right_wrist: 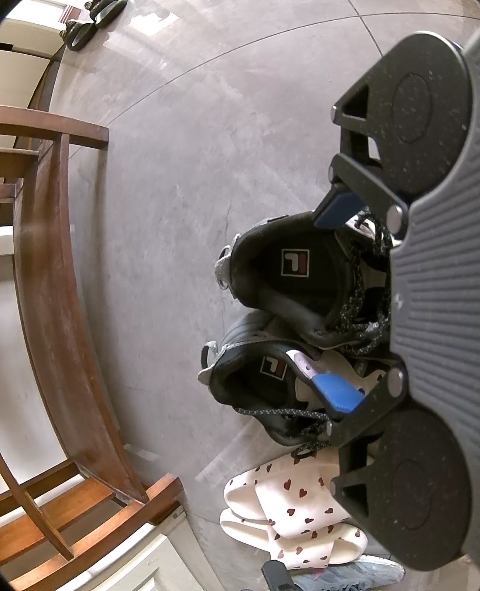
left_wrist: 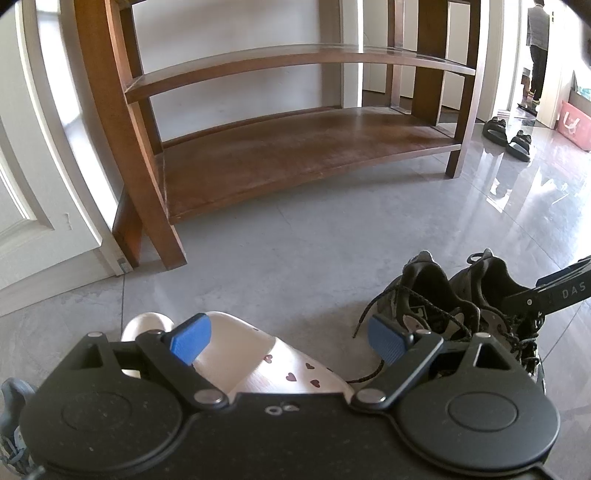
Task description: Organize scattered shoes
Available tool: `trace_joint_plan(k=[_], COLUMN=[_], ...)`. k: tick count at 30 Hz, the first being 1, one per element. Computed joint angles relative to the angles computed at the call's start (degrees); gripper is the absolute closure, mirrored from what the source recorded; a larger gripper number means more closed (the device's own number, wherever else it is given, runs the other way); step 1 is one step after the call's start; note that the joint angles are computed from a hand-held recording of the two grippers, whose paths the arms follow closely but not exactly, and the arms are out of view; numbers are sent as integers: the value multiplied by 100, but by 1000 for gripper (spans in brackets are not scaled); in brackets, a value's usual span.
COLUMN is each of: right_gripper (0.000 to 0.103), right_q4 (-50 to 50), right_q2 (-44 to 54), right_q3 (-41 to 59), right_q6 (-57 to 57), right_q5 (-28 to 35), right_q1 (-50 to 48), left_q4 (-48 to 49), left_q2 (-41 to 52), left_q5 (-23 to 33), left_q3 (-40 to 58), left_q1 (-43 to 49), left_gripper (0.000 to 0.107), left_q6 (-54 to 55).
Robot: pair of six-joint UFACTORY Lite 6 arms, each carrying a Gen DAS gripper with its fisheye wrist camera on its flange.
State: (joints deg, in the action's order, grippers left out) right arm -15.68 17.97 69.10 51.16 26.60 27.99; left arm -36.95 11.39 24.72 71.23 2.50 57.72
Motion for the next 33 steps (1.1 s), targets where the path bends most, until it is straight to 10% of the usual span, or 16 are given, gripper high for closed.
trace_joint_plan(k=[33], right_gripper=[15], right_q4=[-99], right_q2=[226], right_q3=[254], right_q6=[67], right_q5=[131], right_q1=[89], left_q4=[326], left_q2=[19], left_q5=[-235], left_q3=[-19], left_q1=[-22], left_gripper=[15], left_q6=[-351])
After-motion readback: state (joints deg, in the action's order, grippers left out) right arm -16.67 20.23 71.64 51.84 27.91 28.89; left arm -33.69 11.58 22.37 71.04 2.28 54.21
